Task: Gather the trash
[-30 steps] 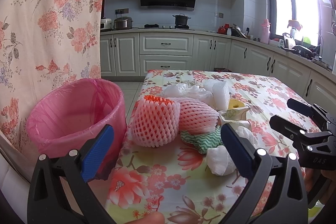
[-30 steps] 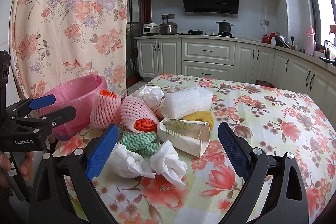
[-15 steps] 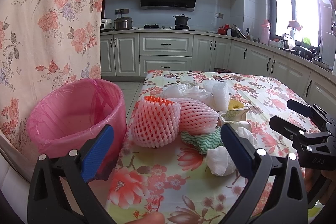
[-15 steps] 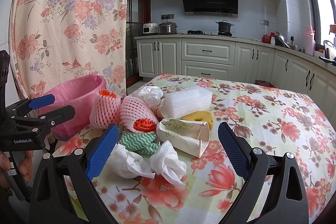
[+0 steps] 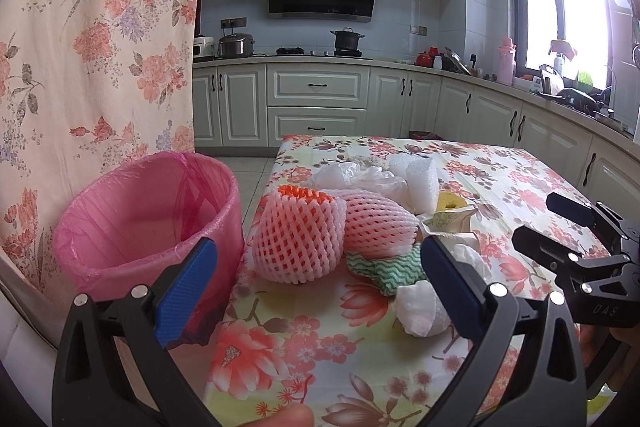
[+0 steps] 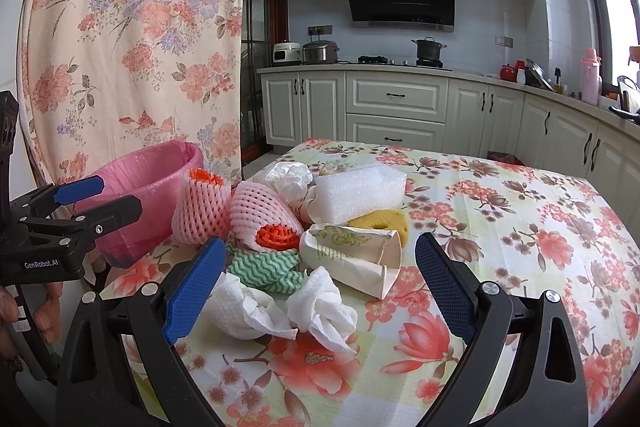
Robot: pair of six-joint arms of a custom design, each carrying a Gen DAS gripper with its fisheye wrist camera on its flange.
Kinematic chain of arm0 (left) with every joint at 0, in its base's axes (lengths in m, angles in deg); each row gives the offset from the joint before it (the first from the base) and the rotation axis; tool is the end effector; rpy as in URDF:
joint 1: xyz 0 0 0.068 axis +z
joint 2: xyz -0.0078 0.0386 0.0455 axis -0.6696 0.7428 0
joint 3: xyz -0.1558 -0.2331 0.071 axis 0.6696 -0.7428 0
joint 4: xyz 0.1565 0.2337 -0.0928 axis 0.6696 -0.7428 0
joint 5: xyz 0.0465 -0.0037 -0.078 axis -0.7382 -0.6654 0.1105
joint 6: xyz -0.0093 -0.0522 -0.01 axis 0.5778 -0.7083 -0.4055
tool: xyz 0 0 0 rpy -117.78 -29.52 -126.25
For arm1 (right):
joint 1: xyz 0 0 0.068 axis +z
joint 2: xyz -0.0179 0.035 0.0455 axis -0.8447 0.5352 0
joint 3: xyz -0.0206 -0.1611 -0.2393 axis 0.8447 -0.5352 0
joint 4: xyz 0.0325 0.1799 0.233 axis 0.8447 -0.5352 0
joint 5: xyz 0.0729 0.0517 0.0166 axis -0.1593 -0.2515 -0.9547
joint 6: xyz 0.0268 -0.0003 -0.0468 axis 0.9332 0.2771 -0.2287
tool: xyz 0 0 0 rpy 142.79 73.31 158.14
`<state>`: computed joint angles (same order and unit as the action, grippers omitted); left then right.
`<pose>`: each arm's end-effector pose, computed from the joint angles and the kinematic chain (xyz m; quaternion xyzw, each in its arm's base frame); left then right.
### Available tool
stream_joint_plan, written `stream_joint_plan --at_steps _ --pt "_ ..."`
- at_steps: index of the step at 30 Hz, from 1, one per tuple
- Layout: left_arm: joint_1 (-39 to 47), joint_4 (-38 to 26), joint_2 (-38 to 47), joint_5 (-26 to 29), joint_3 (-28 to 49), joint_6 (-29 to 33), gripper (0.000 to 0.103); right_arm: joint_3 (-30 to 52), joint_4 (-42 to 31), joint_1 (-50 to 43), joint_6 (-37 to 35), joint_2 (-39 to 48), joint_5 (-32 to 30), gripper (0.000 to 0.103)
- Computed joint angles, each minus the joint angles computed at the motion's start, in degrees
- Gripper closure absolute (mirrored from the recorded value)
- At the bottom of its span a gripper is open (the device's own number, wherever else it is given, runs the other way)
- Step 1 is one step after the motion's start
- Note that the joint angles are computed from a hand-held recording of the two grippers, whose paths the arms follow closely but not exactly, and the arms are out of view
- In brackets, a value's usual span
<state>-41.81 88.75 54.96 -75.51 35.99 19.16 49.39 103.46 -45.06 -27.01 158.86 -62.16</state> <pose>0.2475 0.0069 0.1516 -0.0937 0.8436 0.0423 0.5270 0.3214 0.0856 0.1100 -0.2337 0.7928 0.1953 0.5279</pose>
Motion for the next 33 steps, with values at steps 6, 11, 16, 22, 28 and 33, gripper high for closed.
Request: stream_joint_plan --at_steps 6,11,16,22,28,33 --pt "0.05 -0.15 -0.10 0.05 0.05 0.13 0.005 0.06 -0.09 0.08 0.01 0.00 0.07 0.014" --pt "0.12 -0.44 -0.24 0.14 0.25 0.12 0.005 0.01 -0.03 0.05 0.04 0.00 0.05 0.014" --pt "0.02 -0.48 -0.23 0.00 0.29 0.07 0.005 -0.07 0.04 0.12 0.16 -0.08 0.15 0.014" --pt "-0.03 -0.60 -0.16 0.00 0.44 0.09 0.005 0.04 -0.01 0.17 0.15 0.04 0.18 0.014" --pt "0.01 -0.52 -0.17 0.13 0.37 0.04 0.005 0.05 0.00 0.19 0.15 0.20 0.25 0.014" --pt "-0.06 -0.37 0.02 0.04 0.38 0.03 0.005 0.30 0.07 -0.12 0.09 0.74 0.00 0.014"
